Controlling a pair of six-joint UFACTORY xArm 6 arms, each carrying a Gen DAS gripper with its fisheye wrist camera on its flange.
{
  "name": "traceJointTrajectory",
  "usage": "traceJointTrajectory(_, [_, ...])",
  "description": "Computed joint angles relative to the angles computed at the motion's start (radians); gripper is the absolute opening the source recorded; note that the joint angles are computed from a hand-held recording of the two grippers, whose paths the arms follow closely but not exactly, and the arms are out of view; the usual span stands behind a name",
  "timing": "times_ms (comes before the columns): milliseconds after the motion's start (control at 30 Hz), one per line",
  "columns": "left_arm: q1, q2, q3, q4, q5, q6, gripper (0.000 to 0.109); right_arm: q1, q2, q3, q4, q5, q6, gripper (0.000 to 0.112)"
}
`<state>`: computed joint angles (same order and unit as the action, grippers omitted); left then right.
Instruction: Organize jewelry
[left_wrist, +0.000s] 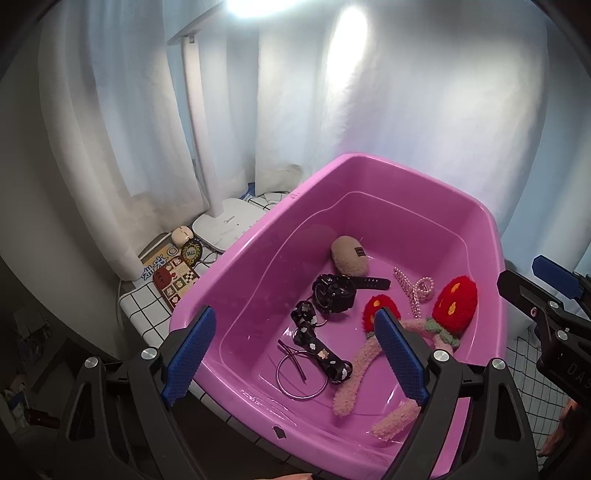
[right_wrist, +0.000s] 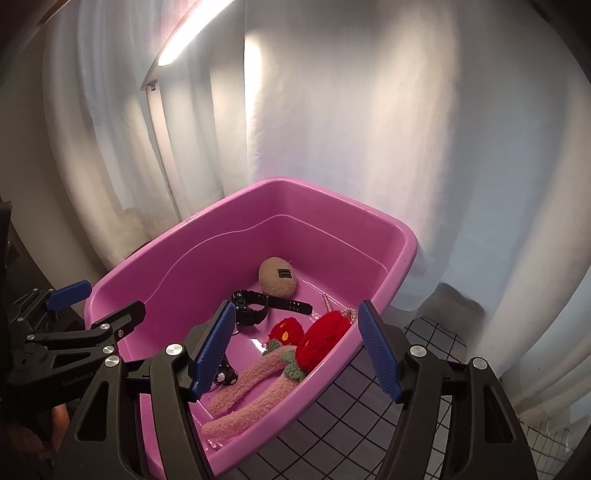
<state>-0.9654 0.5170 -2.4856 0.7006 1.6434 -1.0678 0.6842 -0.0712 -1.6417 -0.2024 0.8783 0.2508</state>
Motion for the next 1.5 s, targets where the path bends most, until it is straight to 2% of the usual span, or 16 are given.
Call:
traceJointTrajectory(800, [-0.027,0.019,-0.049,-0.013,0.022,0.003,0.086,0.010,-0.107,0.109,-0.013,-0.008,0.034,0.066])
traceJointTrajectory(1000, [-0.037,0.059,-0.119,-0.002,0.052,0.017,0.086,0.009,-0.117,0.117,-0.017,-0.008,0.043,0.066])
traceJointTrajectory(1500, [-0.043,0.072,-0.146,0.005,0.069,0.025,0.086,0.009,-0.128,0.128,-0.015,-0.012,0.041,0.066])
